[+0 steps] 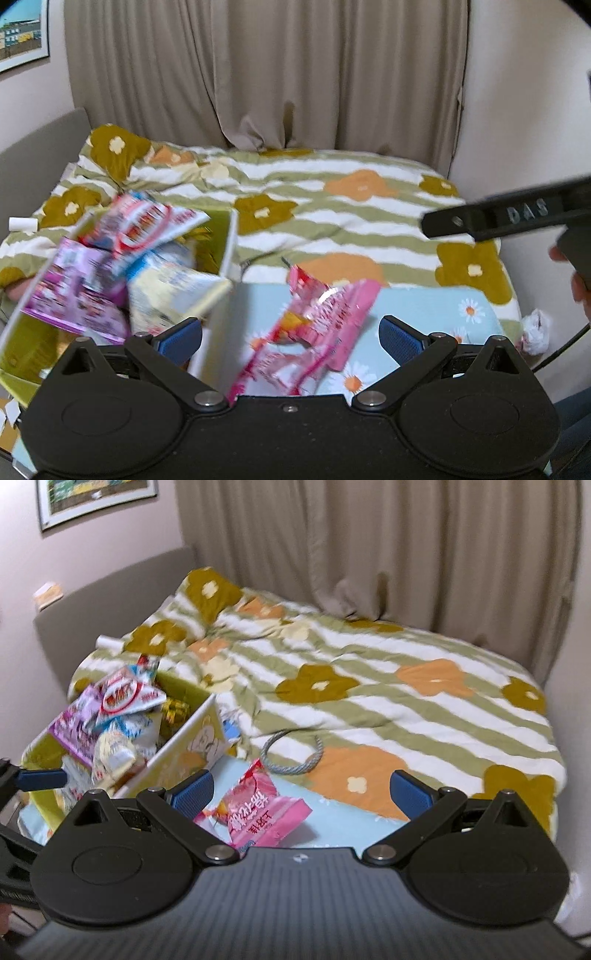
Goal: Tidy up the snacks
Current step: 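Grasp a pink-white candy bag with left tool while right tool grasps pink striped bag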
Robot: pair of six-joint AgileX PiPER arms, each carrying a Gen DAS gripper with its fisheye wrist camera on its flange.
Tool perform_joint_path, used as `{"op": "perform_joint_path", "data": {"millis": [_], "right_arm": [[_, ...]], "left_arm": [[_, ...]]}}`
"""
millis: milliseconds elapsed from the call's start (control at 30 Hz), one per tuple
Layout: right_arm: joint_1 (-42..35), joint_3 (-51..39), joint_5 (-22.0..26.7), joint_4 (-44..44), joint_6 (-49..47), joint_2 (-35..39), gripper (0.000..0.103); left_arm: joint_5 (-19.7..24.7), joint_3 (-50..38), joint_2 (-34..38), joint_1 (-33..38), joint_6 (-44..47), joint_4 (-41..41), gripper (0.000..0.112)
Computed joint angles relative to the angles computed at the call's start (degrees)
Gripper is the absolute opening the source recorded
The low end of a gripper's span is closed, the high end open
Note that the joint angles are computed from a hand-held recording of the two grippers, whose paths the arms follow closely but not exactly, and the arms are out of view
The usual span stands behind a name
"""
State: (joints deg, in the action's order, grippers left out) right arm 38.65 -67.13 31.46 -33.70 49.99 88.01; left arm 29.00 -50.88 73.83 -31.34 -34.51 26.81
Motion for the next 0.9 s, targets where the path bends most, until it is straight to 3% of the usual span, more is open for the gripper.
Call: {"op": "perform_joint_path", "data": {"millis": [167,433,533,767,900], "right_arm": [[-7.3,-0.7,-7.8,21.2,-22.4,5.9,0.103],[-10.7,-5.0,-10.1,40.1,-46.2,15.7,0.103],[-11.5,-7.5,-9.0,46.1,-53.0,19.4,0.103],[-11.8,-11.4,-8.1,51.2,-59.0,24.7,0.103],[-12.6,-13.2,-7.2,55.3,-62.8,26.7,0.103]], "left_arm": [[-2.1,0.0,7.9,-2.3,-8.7,7.2,0.103],[-3.9,-0.9,19.3,-2.1,-18.7,15.5,0.103],[-3.9,-1.5,22.2,-2.6,-21.8,19.6,0.102],[-2.1,-4.4,28.7,-3.8,-26.3,27.0,0.102],[0.4,-7.6,33.3,-4.6,-26.3,30.4,0.095]]}}
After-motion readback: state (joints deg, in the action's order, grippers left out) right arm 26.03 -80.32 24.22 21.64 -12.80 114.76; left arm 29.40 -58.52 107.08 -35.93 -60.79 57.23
